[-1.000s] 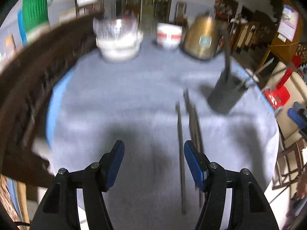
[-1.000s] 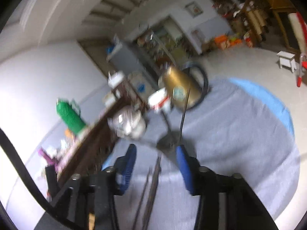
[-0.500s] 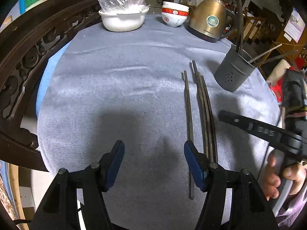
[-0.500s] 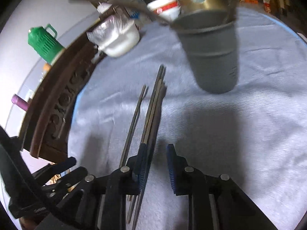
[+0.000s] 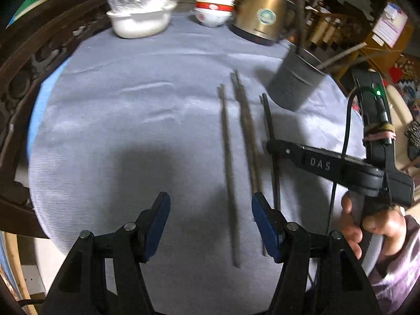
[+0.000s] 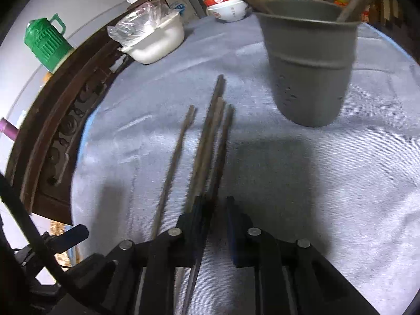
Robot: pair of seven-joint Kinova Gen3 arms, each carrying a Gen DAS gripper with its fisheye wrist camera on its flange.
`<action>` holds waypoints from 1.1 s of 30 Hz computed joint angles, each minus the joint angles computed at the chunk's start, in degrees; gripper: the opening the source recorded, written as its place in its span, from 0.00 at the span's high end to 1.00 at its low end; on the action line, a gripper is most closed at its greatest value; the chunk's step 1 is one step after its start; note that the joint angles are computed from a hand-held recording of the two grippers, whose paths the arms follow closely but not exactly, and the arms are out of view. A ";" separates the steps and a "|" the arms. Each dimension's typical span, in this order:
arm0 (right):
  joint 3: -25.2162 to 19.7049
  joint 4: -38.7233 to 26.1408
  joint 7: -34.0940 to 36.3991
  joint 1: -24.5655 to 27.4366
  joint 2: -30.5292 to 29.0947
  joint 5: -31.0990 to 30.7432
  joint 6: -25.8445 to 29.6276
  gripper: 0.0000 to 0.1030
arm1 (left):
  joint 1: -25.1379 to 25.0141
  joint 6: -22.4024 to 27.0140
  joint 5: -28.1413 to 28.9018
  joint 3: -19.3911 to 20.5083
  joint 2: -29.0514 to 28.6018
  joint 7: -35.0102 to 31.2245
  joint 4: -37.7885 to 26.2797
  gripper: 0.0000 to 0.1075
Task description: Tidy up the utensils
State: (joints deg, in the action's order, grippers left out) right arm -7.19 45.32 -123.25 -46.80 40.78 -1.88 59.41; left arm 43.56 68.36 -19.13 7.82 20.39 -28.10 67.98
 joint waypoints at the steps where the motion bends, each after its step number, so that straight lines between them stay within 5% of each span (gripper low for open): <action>1: -0.17 1.99 -0.24 0.66 -0.96 -0.40 -1.20 0.89 | -0.22 -0.16 0.46 0.27 0.44 -0.60 -0.47 0.39; 8: -1.85 10.93 0.00 5.38 -5.62 -3.42 -5.99 0.86 | -0.85 -2.04 4.11 0.73 3.29 -5.42 -3.04 0.40; 12: -2.56 14.03 0.06 7.53 -6.56 -4.95 -8.10 0.88 | -2.18 -3.52 7.13 0.57 4.50 -7.52 -3.51 0.73; 17: -4.32 17.38 2.50 10.21 -7.44 -8.32 -11.91 0.88 | -4.14 -6.41 11.50 0.87 5.21 -10.23 -2.70 0.77; 21: -5.27 19.68 3.84 11.65 -8.09 -10.48 -14.35 0.88 | -4.13 -10.27 12.35 0.06 4.60 -9.35 0.09 0.90; 33: -3.91 14.76 3.09 10.13 -6.76 -10.42 -11.28 0.82 | -6.29 -18.56 15.86 1.37 -1.08 -5.54 10.20 0.92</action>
